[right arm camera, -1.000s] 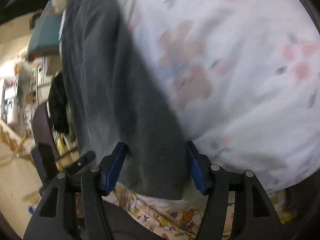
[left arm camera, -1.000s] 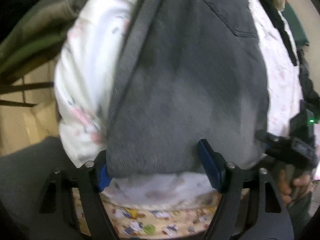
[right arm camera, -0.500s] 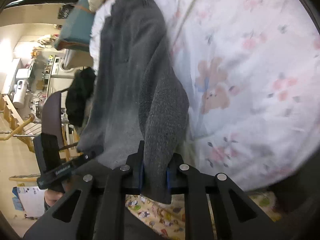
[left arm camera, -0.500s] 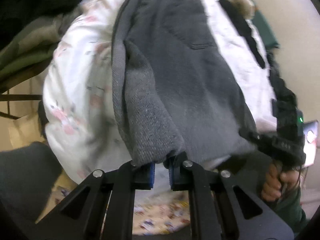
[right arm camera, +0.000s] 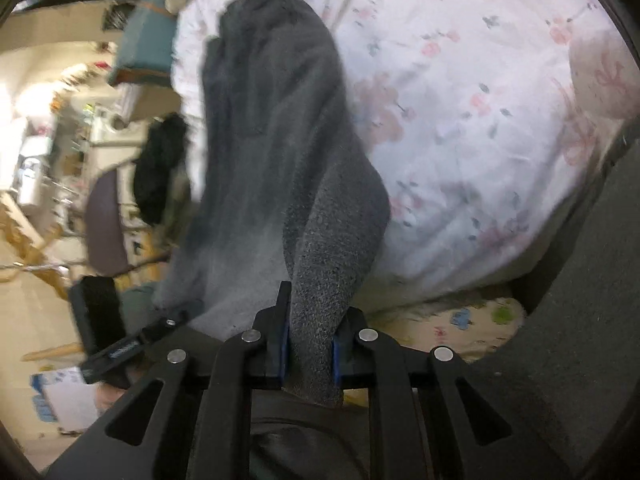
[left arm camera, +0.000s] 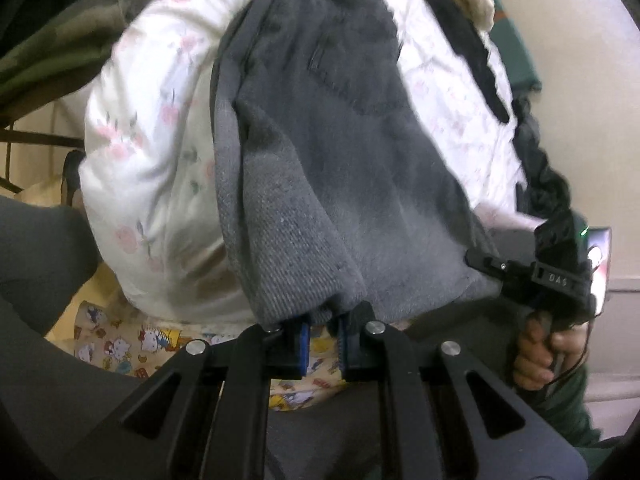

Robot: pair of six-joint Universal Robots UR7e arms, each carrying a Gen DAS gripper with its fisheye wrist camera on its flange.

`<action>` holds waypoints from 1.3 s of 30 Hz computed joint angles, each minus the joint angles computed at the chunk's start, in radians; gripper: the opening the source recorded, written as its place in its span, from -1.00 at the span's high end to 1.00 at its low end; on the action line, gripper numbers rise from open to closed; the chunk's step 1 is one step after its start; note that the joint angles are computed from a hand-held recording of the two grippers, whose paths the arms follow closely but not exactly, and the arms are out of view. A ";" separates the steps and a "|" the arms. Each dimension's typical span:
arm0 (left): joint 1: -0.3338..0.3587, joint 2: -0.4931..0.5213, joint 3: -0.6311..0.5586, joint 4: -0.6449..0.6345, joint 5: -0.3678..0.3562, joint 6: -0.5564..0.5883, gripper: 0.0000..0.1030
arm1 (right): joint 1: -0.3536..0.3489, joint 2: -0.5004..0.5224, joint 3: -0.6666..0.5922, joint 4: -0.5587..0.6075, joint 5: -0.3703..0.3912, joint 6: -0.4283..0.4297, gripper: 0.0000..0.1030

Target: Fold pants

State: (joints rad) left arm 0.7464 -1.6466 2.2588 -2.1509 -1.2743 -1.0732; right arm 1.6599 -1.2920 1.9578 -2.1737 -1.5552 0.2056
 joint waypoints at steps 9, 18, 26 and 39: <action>0.078 0.145 -0.242 -0.174 0.106 0.171 0.85 | -0.004 0.089 -0.126 -0.245 0.219 0.050 0.70; 0.310 0.467 -0.624 -0.127 0.113 0.349 0.85 | 0.029 0.451 -0.594 -0.106 0.074 0.034 0.70; 0.478 0.651 -0.805 -0.148 0.043 0.370 0.79 | -0.036 0.704 -0.923 0.044 0.099 0.048 0.60; 0.384 0.574 -0.692 -0.409 0.314 0.573 -0.68 | -0.068 0.704 -0.930 0.025 0.200 0.086 0.25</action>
